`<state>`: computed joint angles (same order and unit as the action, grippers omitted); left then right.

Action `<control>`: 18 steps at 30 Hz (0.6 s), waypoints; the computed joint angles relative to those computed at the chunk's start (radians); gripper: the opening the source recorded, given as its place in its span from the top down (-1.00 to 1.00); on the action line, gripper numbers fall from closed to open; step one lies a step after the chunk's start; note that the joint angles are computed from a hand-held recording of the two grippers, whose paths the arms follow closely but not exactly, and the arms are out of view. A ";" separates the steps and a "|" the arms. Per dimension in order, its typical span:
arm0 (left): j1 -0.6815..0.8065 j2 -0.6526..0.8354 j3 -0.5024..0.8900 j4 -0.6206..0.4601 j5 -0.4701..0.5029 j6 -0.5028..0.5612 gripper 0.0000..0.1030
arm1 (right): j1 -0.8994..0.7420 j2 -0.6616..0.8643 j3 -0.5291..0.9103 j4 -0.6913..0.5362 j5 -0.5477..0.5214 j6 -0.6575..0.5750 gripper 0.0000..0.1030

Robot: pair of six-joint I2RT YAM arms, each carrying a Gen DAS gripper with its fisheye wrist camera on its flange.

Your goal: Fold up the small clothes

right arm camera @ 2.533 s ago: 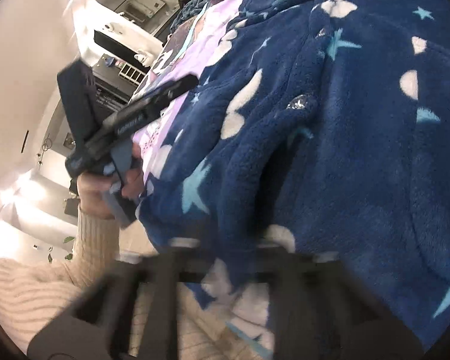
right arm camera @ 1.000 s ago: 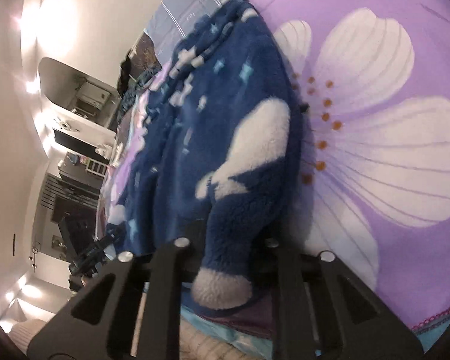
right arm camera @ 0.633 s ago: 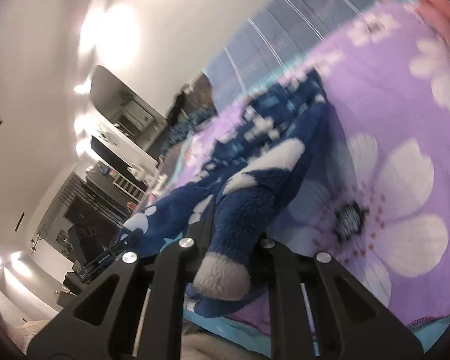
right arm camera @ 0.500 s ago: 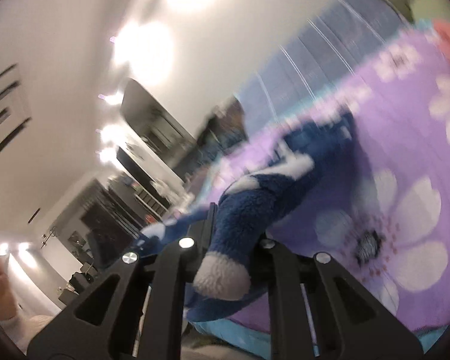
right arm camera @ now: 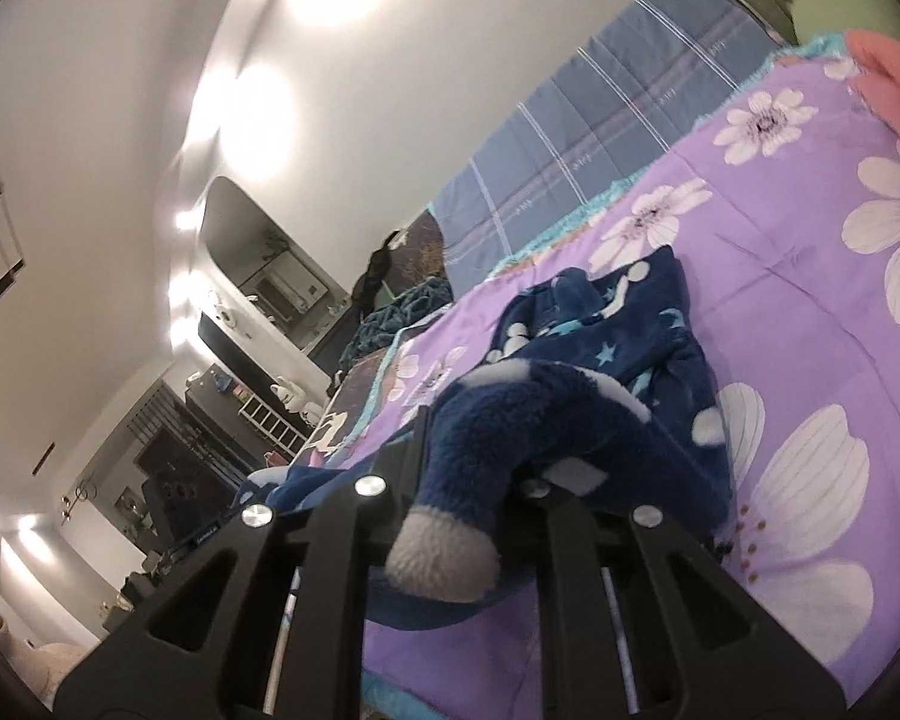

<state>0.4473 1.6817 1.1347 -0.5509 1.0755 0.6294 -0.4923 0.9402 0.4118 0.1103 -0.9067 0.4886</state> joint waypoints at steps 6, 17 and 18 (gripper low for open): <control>-0.108 0.105 0.142 0.131 -0.082 -0.207 0.71 | 0.056 0.310 0.173 0.128 0.063 0.019 0.75; -0.277 0.361 0.538 0.238 -0.271 -0.424 0.71 | 0.145 0.750 0.664 0.097 0.195 -0.003 0.73; -0.294 0.408 0.606 0.224 -0.296 -0.434 0.71 | 0.156 0.816 0.741 0.075 0.218 -0.003 0.72</control>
<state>0.1531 2.0900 1.7405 -0.3272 0.7790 0.1952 -0.3361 1.7558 1.1532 0.1849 -0.6882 0.4851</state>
